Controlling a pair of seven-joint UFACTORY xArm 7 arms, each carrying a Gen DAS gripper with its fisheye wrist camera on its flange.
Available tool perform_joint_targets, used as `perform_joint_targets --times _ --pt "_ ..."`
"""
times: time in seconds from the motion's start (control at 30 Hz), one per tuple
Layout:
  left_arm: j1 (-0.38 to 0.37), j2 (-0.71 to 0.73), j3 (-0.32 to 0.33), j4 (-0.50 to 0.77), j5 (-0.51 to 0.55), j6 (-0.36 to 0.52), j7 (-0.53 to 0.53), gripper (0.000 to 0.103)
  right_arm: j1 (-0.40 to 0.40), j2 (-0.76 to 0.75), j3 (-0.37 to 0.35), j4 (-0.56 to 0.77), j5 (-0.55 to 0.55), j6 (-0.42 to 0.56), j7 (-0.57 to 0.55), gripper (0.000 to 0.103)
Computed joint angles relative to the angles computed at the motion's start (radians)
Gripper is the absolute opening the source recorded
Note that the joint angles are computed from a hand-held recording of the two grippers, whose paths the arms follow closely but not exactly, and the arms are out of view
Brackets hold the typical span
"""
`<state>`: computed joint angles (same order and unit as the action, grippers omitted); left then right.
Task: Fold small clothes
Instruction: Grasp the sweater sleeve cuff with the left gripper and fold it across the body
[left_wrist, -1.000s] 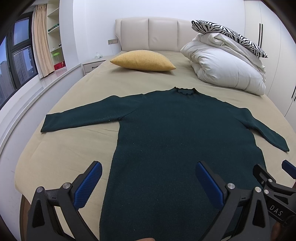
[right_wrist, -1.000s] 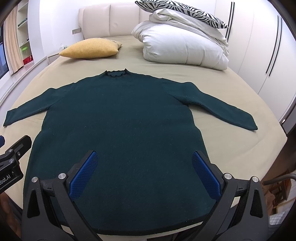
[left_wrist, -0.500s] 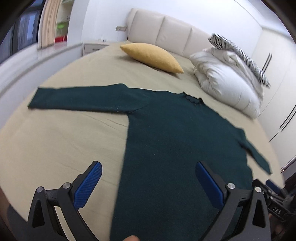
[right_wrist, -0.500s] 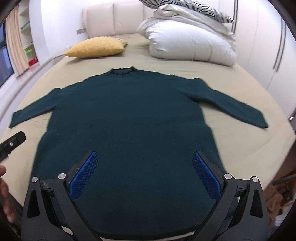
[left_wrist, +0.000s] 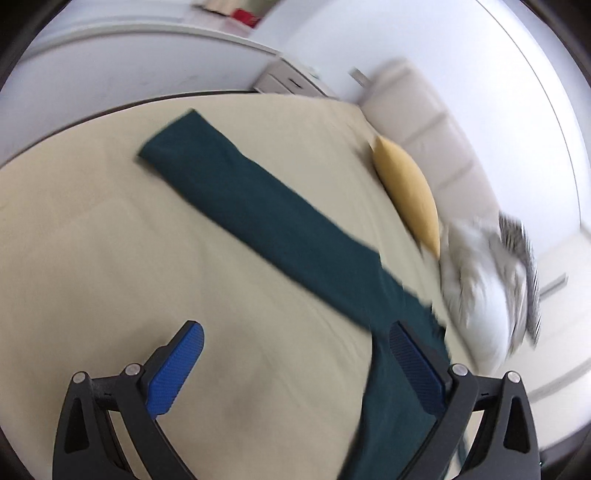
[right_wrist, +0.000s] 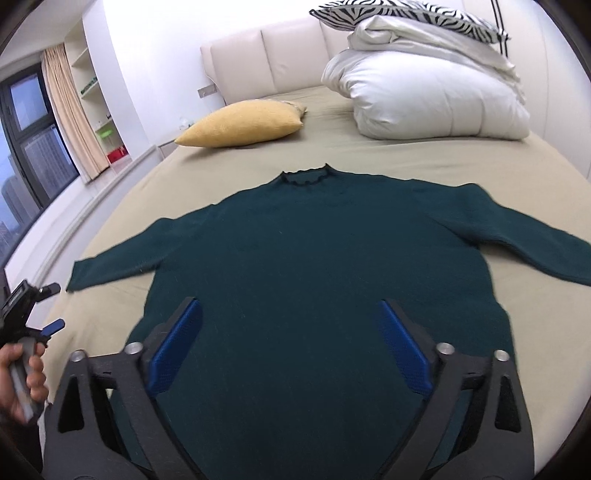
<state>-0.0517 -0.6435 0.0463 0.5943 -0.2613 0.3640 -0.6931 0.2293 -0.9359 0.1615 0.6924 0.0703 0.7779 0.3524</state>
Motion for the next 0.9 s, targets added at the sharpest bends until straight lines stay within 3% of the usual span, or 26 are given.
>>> perform_joint_targets --times 0.07,0.17,0.23,0.37,0.43,0.47,0.5,0.53,0.6,0.67,0.8,0.9 --pt "-0.005 0.042 0.066 -0.001 -0.047 -0.072 0.010 0.094 0.008 0.052 -0.015 0.006 0.012 -0.040 -0.011 0.079" --pt "-0.053 0.104 0.173 -0.002 -0.154 -0.179 0.037 0.092 0.019 0.124 -0.034 0.011 0.042 -0.095 -0.010 0.079" --pt "-0.041 0.147 0.199 0.005 -0.195 -0.217 0.024 0.091 0.031 0.174 -0.053 0.017 0.067 -0.122 -0.015 0.079" --pt "-0.111 0.225 0.289 0.033 -0.298 -0.275 0.059 0.075 0.042 0.260 -0.069 0.030 0.098 -0.167 -0.025 0.077" --pt "-0.059 0.269 0.260 0.067 -0.284 -0.250 0.047 0.064 0.047 0.298 -0.075 0.036 0.109 -0.191 -0.034 0.073" --pt "-0.037 0.278 0.253 0.076 -0.282 -0.236 0.047 0.049 0.048 0.309 -0.078 0.036 0.114 -0.199 -0.037 0.068" --pt "-0.008 0.295 0.236 0.099 -0.272 -0.206 0.033 0.020 0.048 0.330 -0.078 0.041 0.118 -0.211 -0.039 0.063" --pt "0.051 0.307 0.190 0.119 -0.229 -0.166 -0.006 0.007 0.049 0.345 -0.083 0.044 0.122 -0.217 -0.044 0.061" --pt "0.158 0.310 0.083 0.150 -0.105 -0.136 -0.088 0.007 0.049 0.359 -0.087 0.044 0.130 -0.229 -0.049 0.052" --pt "0.216 0.312 -0.015 0.210 0.047 -0.112 -0.126 0.008 0.047 0.372 -0.099 0.041 0.138 -0.242 -0.063 0.049" --pt "0.107 0.444 -0.097 0.450 0.185 -0.042 -0.032 0.008 0.042 0.375 -0.140 0.026 0.171 -0.260 -0.093 0.045" --pt "0.021 0.613 -0.182 0.678 0.367 0.032 -0.024 0.008 0.025 0.338 -0.164 0.003 0.189 -0.254 -0.108 0.045"
